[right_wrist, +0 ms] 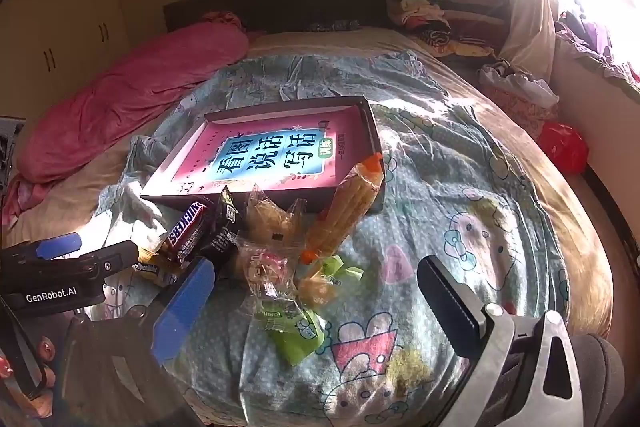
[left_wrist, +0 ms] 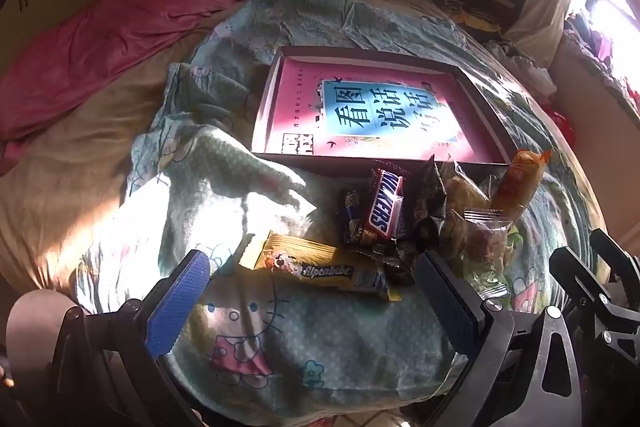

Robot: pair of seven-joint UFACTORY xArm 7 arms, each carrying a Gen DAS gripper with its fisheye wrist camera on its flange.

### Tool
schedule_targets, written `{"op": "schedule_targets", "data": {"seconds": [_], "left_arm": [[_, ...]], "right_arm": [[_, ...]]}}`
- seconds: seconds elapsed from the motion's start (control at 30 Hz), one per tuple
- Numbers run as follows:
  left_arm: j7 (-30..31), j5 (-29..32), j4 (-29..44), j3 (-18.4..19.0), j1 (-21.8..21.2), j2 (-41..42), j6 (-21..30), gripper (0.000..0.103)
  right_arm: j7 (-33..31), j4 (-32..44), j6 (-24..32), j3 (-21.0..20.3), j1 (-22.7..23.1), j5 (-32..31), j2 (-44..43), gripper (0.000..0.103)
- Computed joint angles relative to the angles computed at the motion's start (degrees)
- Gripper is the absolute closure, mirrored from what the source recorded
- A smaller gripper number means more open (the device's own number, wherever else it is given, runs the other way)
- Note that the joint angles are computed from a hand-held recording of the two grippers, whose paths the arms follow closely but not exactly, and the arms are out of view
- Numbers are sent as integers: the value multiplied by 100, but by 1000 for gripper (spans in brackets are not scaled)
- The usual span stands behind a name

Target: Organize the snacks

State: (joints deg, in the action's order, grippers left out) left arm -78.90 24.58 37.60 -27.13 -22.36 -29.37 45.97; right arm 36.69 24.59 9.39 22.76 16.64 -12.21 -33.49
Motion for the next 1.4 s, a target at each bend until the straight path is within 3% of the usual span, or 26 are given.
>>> {"op": "schedule_targets", "data": {"seconds": [0.2, 0.47, 0.5, 1.4], "left_arm": [[-94, 100, 160, -134, 20, 149, 133, 0], [6, 60, 9, 46, -104, 80, -59, 0], [10, 65, 12, 33, -96, 75, -58, 0], [120, 46, 56, -15, -30, 47, -90, 0]], "right_arm": [[-1, 57, -27, 4, -49, -31, 113, 0], [165, 125, 53, 196, -125, -101, 34, 0], [60, 7, -27, 7, -29, -82, -16, 0], [114, 36, -10, 93, -85, -96, -4, 0]]}}
